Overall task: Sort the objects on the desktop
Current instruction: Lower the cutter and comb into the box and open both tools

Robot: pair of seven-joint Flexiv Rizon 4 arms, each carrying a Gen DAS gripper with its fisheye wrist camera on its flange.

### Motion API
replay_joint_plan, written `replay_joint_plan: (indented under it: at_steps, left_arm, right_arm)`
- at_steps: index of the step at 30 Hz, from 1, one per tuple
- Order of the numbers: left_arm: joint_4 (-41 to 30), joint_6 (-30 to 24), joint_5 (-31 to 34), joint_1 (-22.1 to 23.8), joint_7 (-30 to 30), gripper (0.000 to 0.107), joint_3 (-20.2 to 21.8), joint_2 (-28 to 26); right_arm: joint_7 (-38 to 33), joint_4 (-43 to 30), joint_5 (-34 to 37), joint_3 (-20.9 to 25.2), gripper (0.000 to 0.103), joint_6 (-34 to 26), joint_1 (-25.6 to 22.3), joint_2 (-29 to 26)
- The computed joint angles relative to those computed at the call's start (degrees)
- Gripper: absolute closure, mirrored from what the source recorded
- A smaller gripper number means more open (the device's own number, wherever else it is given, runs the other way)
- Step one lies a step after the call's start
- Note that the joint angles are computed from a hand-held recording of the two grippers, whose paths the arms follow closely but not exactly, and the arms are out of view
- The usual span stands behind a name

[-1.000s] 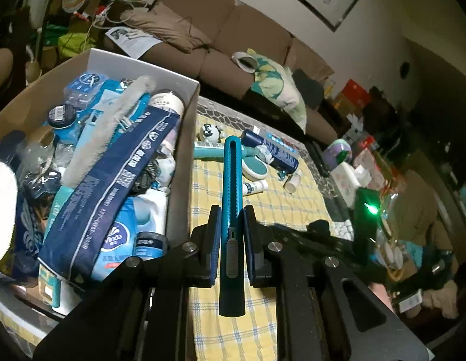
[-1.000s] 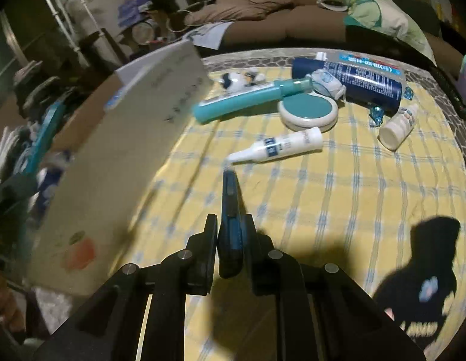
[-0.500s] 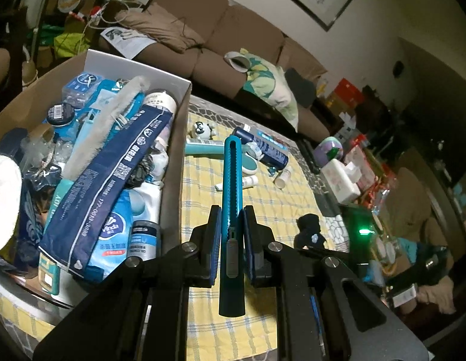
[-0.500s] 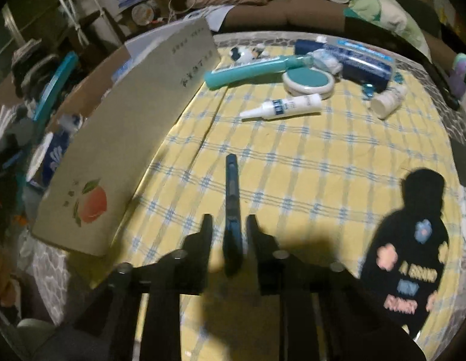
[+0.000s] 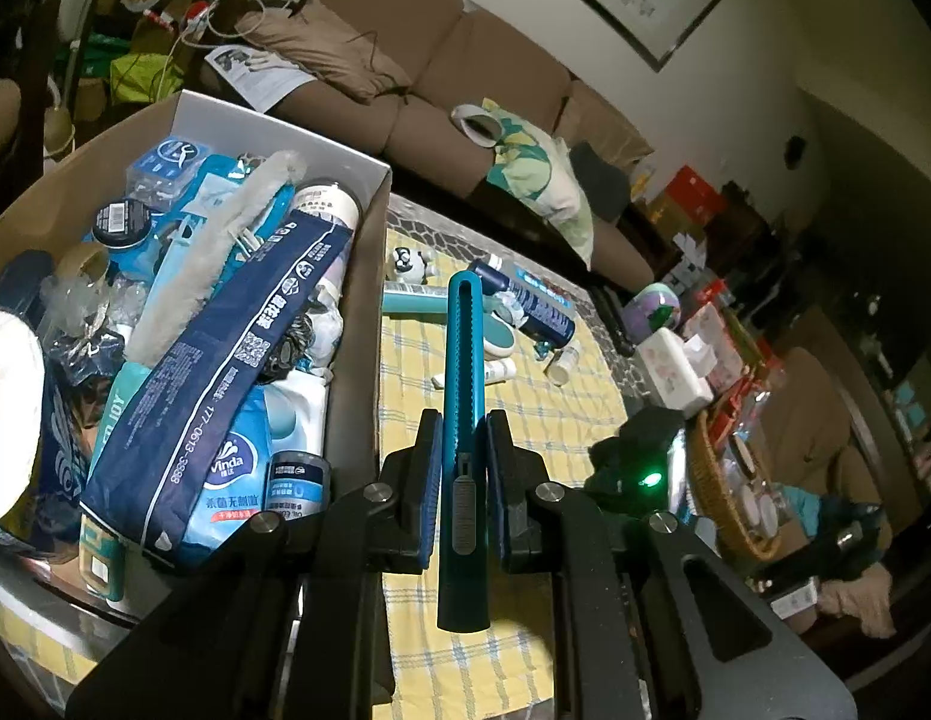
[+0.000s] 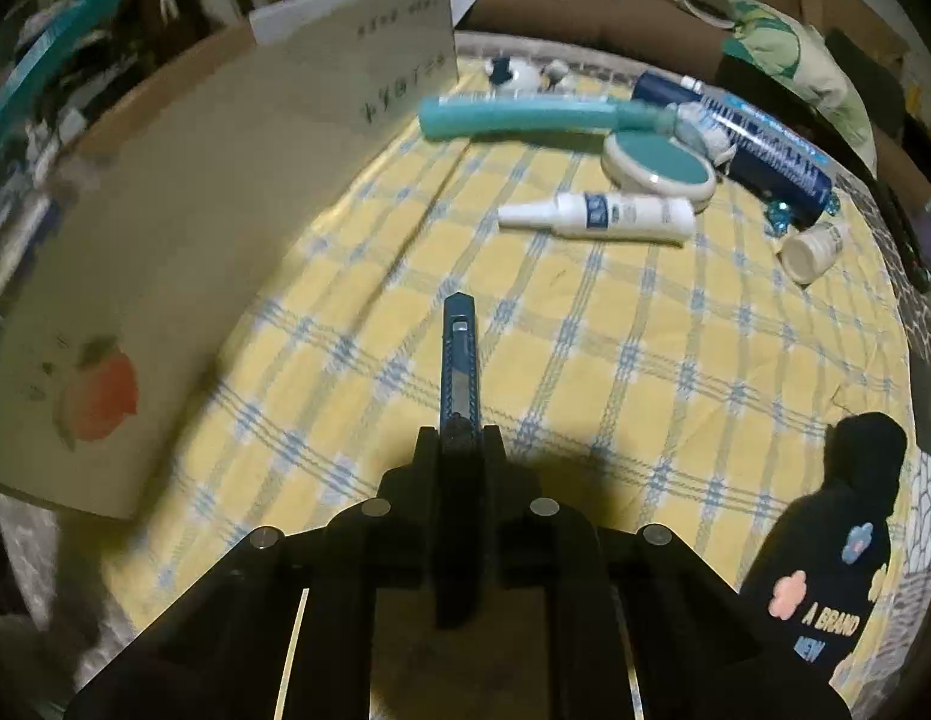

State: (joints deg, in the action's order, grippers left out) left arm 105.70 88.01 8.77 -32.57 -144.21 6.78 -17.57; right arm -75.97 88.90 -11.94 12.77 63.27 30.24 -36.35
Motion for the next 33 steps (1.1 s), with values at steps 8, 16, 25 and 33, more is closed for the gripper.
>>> replay_joint_plan:
  at_steps: [8, 16, 25, 33]
  left_arm:
    - [2.78, -6.27, 1.01, 3.41, 3.62, 0.094, -0.27, 5.6]
    - [4.23, -18.86, -1.04, 12.33, 11.07, 0.094, -5.44, 8.25]
    - [3.09, -24.07, -0.19, 13.95, 12.55, 0.094, -8.31, 6.34]
    - [3.27, -23.78, -4.06, 14.53, 15.06, 0.093, -9.54, 5.02]
  right_arm:
    - [-3.89, -7.82, 10.24, 7.76, 0.091, -1.0, -3.55, 1.7]
    - [-6.59, -21.38, 25.72, 14.22, 0.09, -4.16, -2.17, -3.89]
    - [2.68, -22.53, 25.58, 8.01, 0.09, -4.54, 5.09, -6.33]
    - [3.52, -21.27, 22.78, 8.74, 0.087, -6.54, 4.56, -5.69]
